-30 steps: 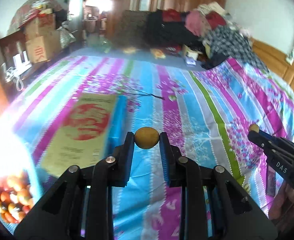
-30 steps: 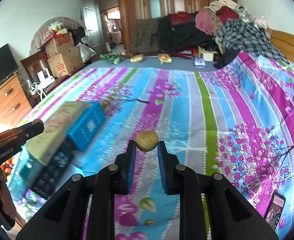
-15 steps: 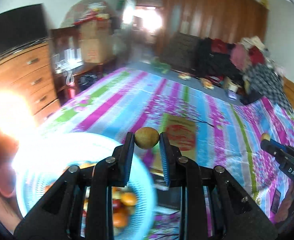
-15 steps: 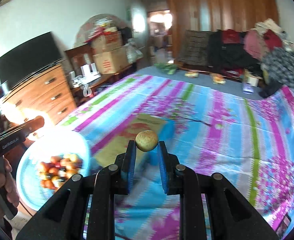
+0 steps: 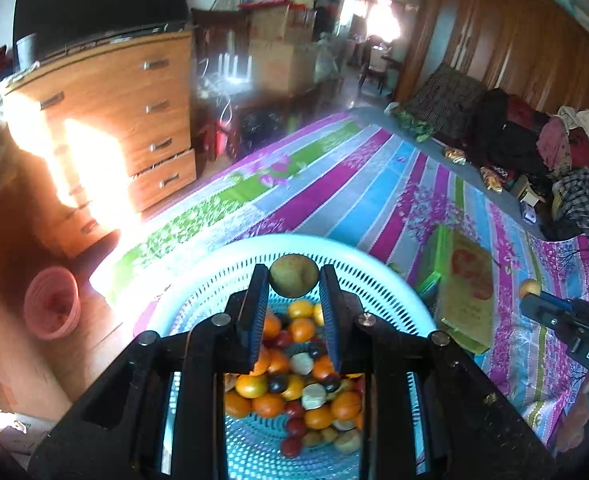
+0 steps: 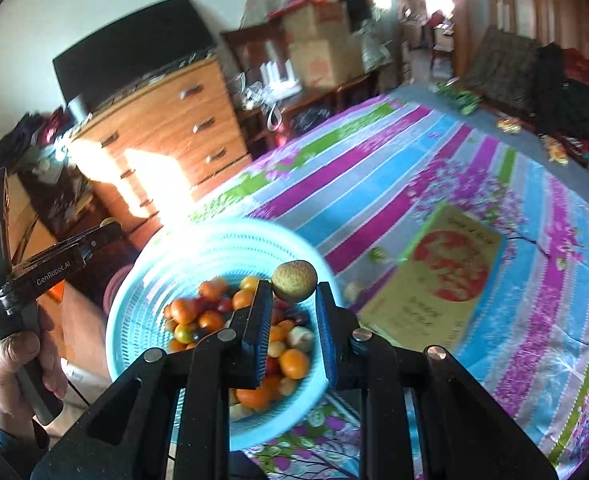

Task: Organize fruits
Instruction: 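Carry both small brown fruits in the tools over the light blue basket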

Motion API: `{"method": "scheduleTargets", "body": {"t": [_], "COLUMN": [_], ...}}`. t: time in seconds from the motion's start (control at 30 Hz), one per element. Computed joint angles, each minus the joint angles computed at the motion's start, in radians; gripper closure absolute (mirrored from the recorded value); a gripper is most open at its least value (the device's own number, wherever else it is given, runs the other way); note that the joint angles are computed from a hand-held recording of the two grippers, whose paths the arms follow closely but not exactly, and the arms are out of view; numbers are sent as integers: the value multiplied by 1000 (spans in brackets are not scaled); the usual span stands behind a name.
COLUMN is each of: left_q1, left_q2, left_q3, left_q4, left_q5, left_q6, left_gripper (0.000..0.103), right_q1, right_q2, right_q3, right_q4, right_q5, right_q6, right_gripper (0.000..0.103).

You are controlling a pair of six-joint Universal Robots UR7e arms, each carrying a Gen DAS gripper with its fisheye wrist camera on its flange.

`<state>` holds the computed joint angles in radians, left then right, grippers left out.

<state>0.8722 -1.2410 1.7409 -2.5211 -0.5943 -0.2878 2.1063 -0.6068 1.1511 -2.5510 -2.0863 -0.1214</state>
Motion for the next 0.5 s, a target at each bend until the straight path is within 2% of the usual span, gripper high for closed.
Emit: {"method": "scheduleTargets", "body": {"t": [0.17,0.5], "left_q1": [30,80], "left_q2": [-11,-29], "left_q3": [-5,-13], "left_q4": [51,150], "left_q5": [-22,-74], "left_q6": [-22,-49], "left_gripper": [77,77], "right_q1": [-10,-23], "right_q2": [83,150], "right_q3": [-123,-201], "right_q4": [145,229], "right_q5": [20,17], "right_q6": [23,50], "right_gripper": [78,78]}}
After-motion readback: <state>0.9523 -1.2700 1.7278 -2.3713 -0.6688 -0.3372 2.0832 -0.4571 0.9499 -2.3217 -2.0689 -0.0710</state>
